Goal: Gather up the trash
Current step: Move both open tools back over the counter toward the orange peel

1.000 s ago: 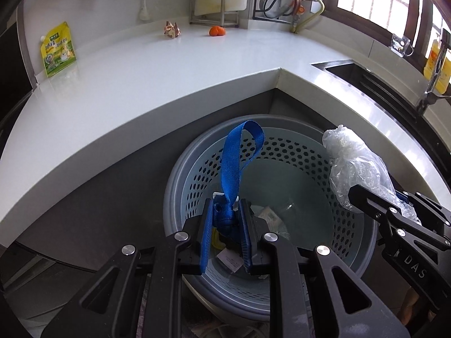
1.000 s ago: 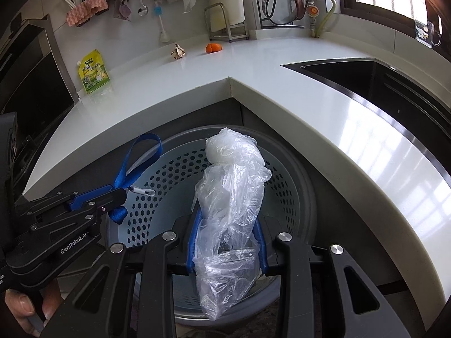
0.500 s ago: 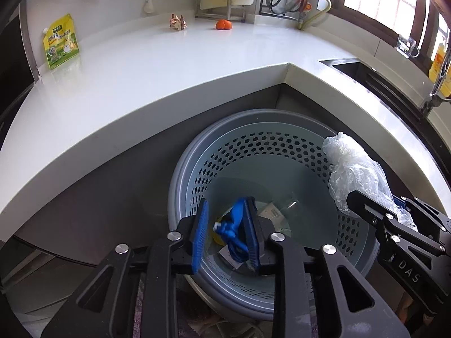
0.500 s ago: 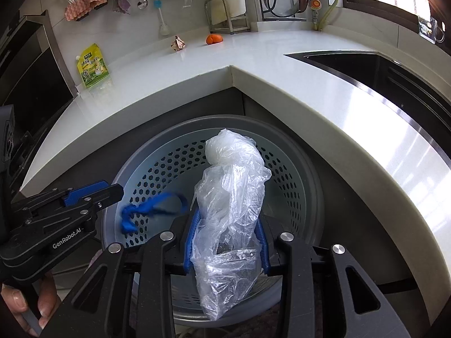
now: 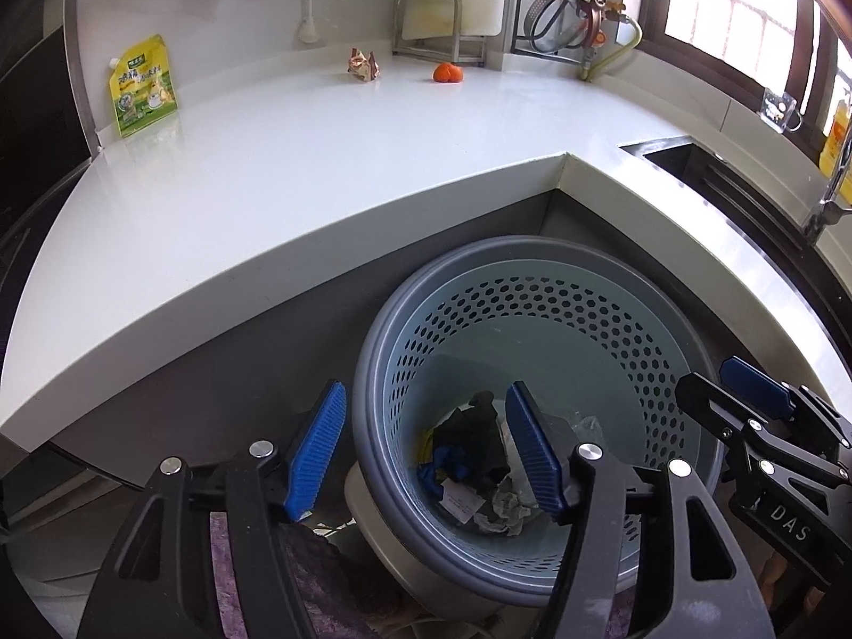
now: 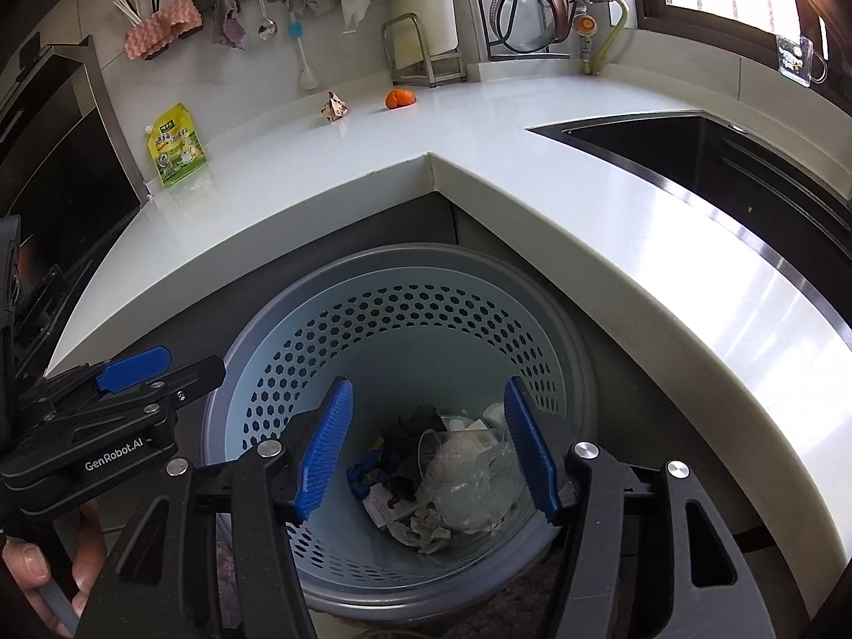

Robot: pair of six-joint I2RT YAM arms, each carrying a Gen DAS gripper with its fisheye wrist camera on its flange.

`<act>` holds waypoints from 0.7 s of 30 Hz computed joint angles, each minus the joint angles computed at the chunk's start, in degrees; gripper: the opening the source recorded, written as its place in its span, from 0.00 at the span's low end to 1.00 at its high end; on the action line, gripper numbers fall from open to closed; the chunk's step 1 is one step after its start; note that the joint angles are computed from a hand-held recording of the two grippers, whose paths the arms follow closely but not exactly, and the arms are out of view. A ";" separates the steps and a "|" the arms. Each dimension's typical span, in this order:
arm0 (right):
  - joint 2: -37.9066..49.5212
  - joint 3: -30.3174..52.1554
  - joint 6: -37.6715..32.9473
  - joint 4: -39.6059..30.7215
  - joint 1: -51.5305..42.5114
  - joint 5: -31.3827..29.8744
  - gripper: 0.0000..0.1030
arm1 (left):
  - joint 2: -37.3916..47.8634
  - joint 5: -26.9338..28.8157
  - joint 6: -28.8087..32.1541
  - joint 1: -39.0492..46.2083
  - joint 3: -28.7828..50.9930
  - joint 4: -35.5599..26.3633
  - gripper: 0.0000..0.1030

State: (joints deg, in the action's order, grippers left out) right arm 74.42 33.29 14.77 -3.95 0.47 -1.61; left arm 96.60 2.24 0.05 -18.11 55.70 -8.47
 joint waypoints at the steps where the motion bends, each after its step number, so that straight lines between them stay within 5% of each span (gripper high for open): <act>1: -0.40 -0.13 0.03 0.08 0.10 0.09 0.57 | -0.47 -0.22 -0.19 0.12 -0.03 0.12 0.65; 15: -2.68 2.54 -0.10 0.06 1.61 1.57 0.69 | -6.55 -1.69 -0.45 2.09 0.34 2.49 0.92; 21: -1.68 6.41 -2.02 1.12 1.88 2.87 0.75 | -5.32 -2.18 -0.40 3.14 4.93 2.86 0.94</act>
State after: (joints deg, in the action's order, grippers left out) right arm 72.75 39.70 12.75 -2.82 2.35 1.26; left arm 91.28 0.06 -0.35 -14.96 60.63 -5.61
